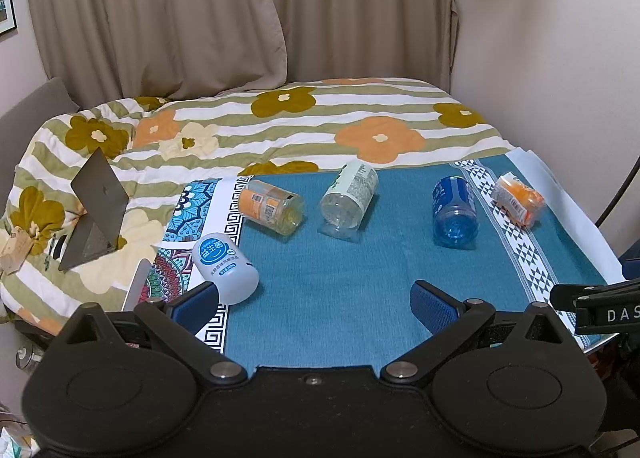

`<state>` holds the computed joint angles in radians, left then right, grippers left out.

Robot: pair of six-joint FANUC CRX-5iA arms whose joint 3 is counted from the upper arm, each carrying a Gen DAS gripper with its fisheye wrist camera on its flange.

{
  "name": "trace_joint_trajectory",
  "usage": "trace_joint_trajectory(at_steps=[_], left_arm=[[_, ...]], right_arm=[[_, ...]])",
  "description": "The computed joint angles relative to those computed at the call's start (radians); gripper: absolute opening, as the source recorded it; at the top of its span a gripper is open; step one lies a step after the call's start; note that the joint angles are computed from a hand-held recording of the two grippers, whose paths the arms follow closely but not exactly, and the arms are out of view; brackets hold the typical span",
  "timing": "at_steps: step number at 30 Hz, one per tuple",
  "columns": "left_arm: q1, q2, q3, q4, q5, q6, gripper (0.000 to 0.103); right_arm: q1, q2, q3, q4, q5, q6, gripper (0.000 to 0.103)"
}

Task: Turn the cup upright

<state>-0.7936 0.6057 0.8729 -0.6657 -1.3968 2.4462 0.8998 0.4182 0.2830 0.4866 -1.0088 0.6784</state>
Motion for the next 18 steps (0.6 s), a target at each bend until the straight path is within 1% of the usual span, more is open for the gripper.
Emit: trace_joint_trajectory(at_steps=[12, 18], left_arm=[[0.004, -0.001, -0.001, 0.005, 0.002, -0.003, 0.103], [0.016, 0.017, 0.041, 0.024, -0.01, -0.027, 0.103]], right_arm=[[0.002, 0.003, 0.01, -0.005, -0.005, 0.007, 0.103], [-0.002, 0.005, 0.026, -0.024, -0.01, 0.025, 0.103]])
